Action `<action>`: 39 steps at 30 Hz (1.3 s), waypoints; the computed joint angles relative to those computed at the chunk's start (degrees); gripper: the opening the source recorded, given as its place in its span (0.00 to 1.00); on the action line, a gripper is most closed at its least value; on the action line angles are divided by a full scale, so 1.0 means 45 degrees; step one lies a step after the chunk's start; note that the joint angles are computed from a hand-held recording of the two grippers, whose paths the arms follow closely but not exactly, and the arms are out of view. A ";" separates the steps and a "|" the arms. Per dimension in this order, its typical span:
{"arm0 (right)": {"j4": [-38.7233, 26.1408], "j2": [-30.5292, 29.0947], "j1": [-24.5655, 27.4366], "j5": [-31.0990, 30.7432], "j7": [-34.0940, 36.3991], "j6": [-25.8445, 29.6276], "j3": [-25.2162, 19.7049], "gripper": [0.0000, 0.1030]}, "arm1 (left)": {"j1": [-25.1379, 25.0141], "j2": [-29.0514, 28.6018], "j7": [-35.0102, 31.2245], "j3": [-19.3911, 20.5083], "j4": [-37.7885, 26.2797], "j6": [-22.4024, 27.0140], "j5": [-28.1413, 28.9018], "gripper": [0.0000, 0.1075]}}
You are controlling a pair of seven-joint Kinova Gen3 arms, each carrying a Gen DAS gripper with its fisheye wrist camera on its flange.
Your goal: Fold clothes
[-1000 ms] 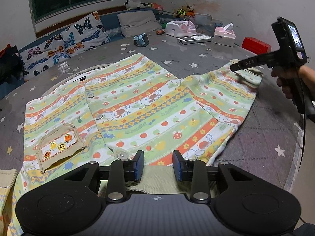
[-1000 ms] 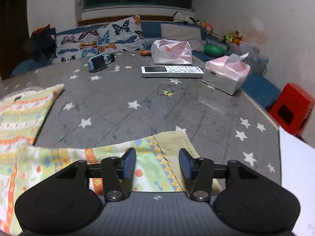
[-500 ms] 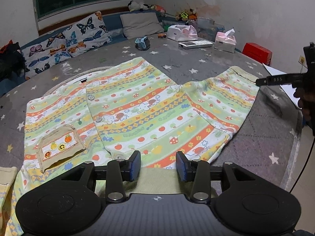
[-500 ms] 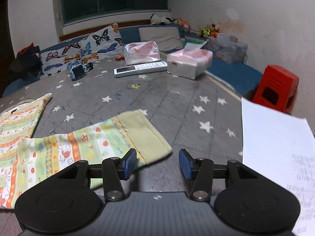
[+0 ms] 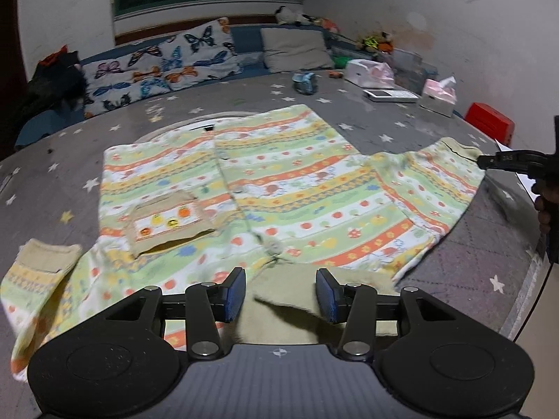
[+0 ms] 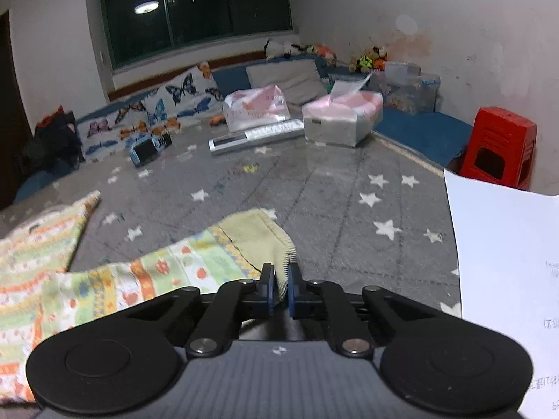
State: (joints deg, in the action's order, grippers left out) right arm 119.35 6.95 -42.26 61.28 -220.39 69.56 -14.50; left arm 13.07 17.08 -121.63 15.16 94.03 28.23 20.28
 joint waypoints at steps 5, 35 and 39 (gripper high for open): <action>-0.0261 -0.0241 -0.0470 0.0719 -0.0341 0.0744 -0.0334 0.05 | -0.0241 -0.0318 0.0066 -0.0088 0.0300 -0.0354 0.0211 0.45; -0.7415 0.3257 -0.0982 0.0256 1.0300 -0.6713 0.0511 0.10 | -0.2269 -0.1329 -0.2868 -0.0352 0.1986 -0.0741 0.4344 0.45; -0.7033 0.2994 -0.1454 -0.0241 1.0877 -0.6843 0.0881 0.16 | -0.2214 -0.1213 -0.3115 -0.0256 0.1747 -0.0732 0.4439 0.45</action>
State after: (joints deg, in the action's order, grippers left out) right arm 87.70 20.42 -48.80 60.20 -171.44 38.77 -10.54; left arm 3.10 11.62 -135.65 14.01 101.89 24.94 40.26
